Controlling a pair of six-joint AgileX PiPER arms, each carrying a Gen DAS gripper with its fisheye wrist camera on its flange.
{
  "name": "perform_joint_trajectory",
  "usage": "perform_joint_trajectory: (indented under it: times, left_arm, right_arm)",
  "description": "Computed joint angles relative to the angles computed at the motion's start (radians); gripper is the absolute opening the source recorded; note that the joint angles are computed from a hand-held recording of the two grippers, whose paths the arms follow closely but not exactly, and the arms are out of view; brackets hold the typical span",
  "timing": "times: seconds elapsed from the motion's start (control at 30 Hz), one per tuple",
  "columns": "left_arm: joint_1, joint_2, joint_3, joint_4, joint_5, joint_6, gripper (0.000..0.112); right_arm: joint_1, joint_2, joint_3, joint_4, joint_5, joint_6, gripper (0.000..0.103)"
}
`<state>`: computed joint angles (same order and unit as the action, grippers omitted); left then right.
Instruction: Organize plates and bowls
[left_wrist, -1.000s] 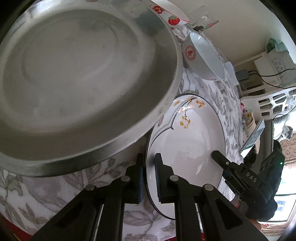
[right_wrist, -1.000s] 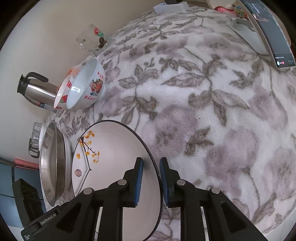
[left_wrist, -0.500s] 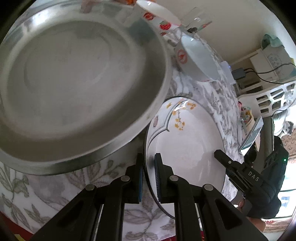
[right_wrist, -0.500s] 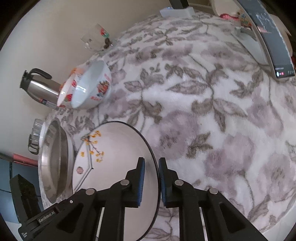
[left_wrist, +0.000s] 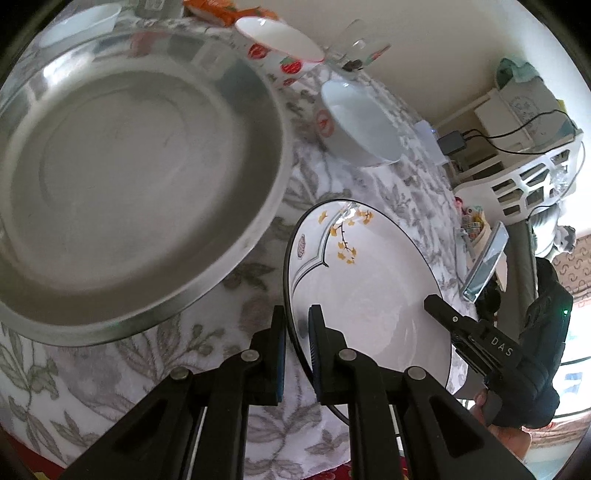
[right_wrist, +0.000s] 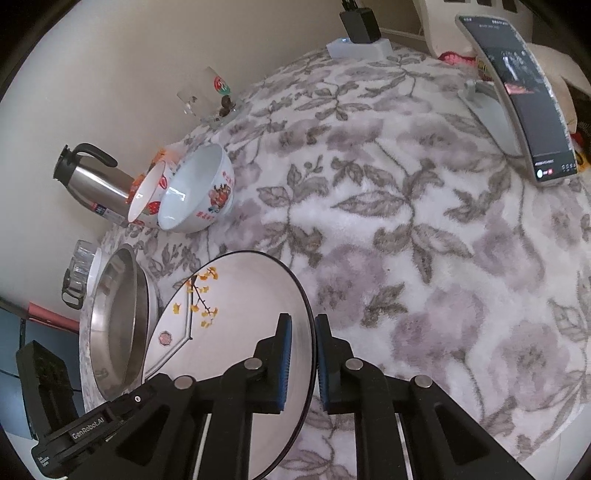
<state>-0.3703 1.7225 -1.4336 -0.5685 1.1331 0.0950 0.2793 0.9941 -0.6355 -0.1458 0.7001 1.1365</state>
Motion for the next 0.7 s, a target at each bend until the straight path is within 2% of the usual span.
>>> perform_joint_trajectory:
  times: [0.4, 0.7]
  left_arm:
    - [0.064, -0.053, -0.054, -0.095, 0.025, 0.081, 0.012]
    - [0.171, -0.075, -0.105, -0.147, 0.067, 0.122, 0.012]
  right_arm:
    - [0.21, -0.054, -0.11, -0.287, 0.131, 0.288, 0.014]
    - [0.355, 0.024, -0.2, -0.431, 0.156, 0.423, 0.014]
